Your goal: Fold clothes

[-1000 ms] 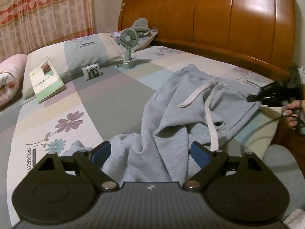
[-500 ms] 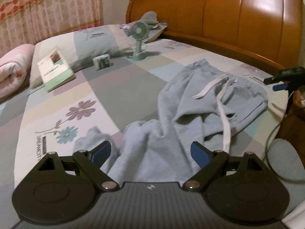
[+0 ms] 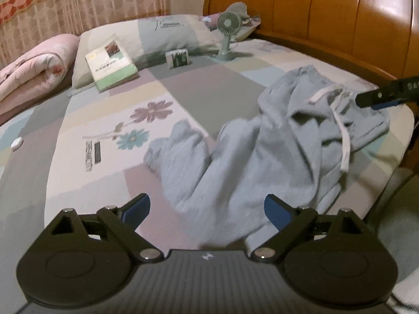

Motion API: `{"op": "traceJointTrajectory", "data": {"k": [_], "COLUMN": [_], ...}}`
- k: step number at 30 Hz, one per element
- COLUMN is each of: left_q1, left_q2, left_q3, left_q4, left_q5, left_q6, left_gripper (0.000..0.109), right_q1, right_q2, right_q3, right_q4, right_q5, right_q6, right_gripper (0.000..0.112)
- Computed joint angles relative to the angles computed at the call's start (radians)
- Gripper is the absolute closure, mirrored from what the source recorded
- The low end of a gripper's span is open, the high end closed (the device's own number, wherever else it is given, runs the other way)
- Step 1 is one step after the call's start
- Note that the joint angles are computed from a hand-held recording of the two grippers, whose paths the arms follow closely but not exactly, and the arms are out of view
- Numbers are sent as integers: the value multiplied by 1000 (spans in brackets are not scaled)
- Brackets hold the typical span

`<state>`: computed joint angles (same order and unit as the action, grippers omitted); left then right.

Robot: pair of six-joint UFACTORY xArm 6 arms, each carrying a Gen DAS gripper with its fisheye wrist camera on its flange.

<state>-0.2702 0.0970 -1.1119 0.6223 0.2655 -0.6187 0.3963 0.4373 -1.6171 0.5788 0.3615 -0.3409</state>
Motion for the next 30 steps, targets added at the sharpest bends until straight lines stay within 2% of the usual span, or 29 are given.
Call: {"op": "traceJointTrajectory", "data": {"k": [4,13,16,18,21,27,30], "left_q1": [14,44,58,84,111,97,91], "left_q2": [0,89,104,94,97,165,195], "left_q3": [36,-8,-34,-43,-81,-137,-151], "left_q4": [19,241,316,427,491,364,382], "left_q5": [0,4,4,-49,-90,-86,-83], "left_q6": [17,-43,-108,-227,-313,-131,-117], "left_gripper": [15,15,15,15,14,14,14], "right_q1": [31,45,50,52,54,57,57], "right_q2": [-27,-66,-70,-72,-62,-43,-39], "right_q3": [41,94,98,100,89,67,63], "right_q4": [-91,-183,-208,-225,-229,-205,-212], "right_q5": [-19,-25,-23,-23,-15,6,12], "right_q6": [50,164,185,198,204,188,190], "right_gripper": [11,10,10,9,9,9,9]}}
